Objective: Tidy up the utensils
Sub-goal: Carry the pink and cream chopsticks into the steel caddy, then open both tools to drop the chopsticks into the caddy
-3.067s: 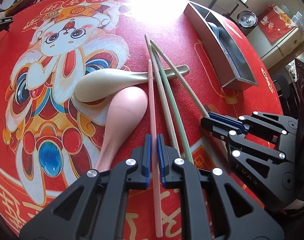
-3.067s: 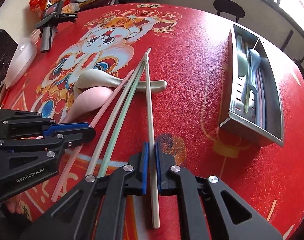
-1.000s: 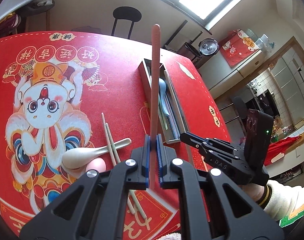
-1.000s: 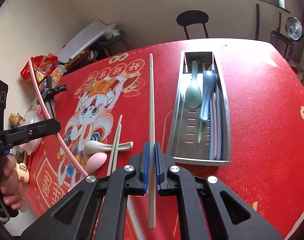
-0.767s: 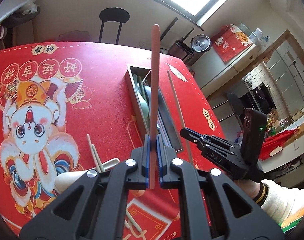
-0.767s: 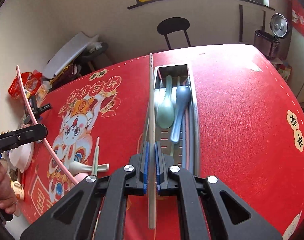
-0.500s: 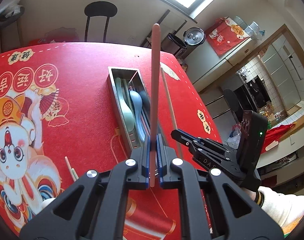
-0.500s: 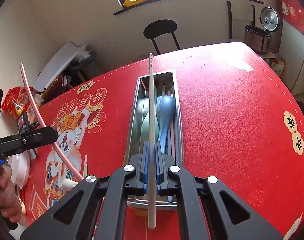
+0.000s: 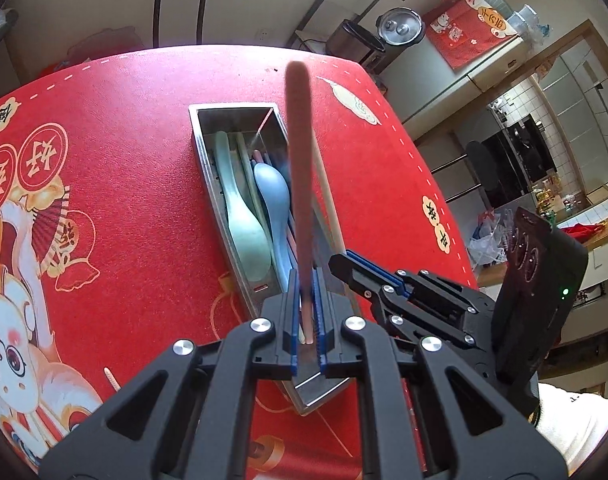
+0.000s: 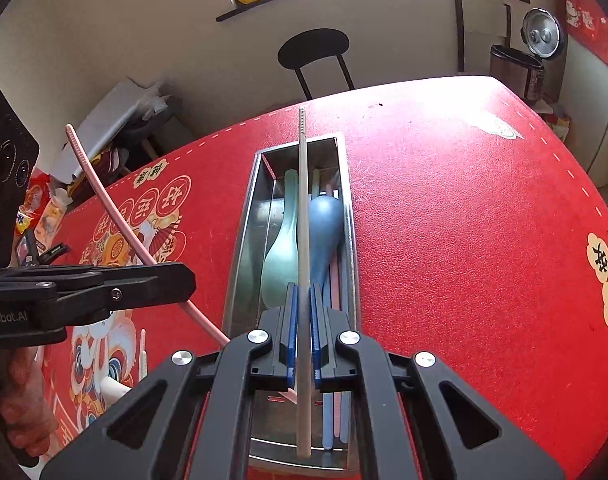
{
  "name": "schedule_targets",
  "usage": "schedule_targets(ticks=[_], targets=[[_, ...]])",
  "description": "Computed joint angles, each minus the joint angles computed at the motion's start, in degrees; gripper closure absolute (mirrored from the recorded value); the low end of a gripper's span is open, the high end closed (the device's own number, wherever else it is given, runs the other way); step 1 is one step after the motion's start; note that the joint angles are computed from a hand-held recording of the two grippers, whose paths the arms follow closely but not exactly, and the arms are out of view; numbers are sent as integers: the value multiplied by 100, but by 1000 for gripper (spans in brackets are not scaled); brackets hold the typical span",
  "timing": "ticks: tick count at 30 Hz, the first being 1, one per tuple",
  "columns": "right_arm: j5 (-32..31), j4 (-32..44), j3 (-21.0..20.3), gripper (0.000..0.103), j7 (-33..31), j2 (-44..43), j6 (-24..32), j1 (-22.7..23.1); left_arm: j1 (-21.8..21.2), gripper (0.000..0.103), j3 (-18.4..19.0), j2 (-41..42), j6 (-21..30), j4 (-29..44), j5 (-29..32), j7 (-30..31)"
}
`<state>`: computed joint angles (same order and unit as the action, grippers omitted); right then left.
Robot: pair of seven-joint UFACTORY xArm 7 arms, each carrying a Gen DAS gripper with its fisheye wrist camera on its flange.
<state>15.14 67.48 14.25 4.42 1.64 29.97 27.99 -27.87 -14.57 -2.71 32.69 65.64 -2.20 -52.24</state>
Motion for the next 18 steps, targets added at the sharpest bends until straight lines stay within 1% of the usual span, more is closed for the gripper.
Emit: schedule_targets(ticks=[4, 6, 8, 9, 10, 12, 13, 15, 16, 17, 18], targets=[[17, 3, -9, 97, -11, 48, 54, -11, 11, 91, 33, 222, 112, 188, -29, 71], [25, 13, -12, 96, 15, 65, 68, -18, 13, 91, 50, 303, 236, 278, 63, 11], [1, 29, -18, 96, 77, 76, 56, -23, 22, 84, 76, 385, 317, 372, 90, 8], [29, 38, -15, 96, 62, 77, 56, -27, 27, 76, 88, 413, 315, 393, 85, 22], [29, 46, -16, 96, 59, 76, 70, -31, 30, 71, 101, 450, 334, 436, 132, 1], [-8, 4, -25, 96, 104, 13, 65, -39, 30, 66, 120, 510, 454, 548, 230, -42], [6, -2, -29, 95, 115, -13, 78, -44, 27, 58, 129, 525, 530, 603, 292, -85], [29, -22, -37, 90, 139, -83, 106, -53, 13, 51, 140, 467, 589, 611, 448, -227], [31, -67, -43, 82, 142, -144, 87, -57, 10, 46, 135, 425, 565, 576, 482, -238], [9, -114, -51, 73, 147, -205, 57, -62, 8, 42, 131, 378, 606, 564, 556, -270], [-43, -169, -53, 68, 185, -275, 19, -62, 12, 36, 129, 319, 688, 562, 649, -316]])
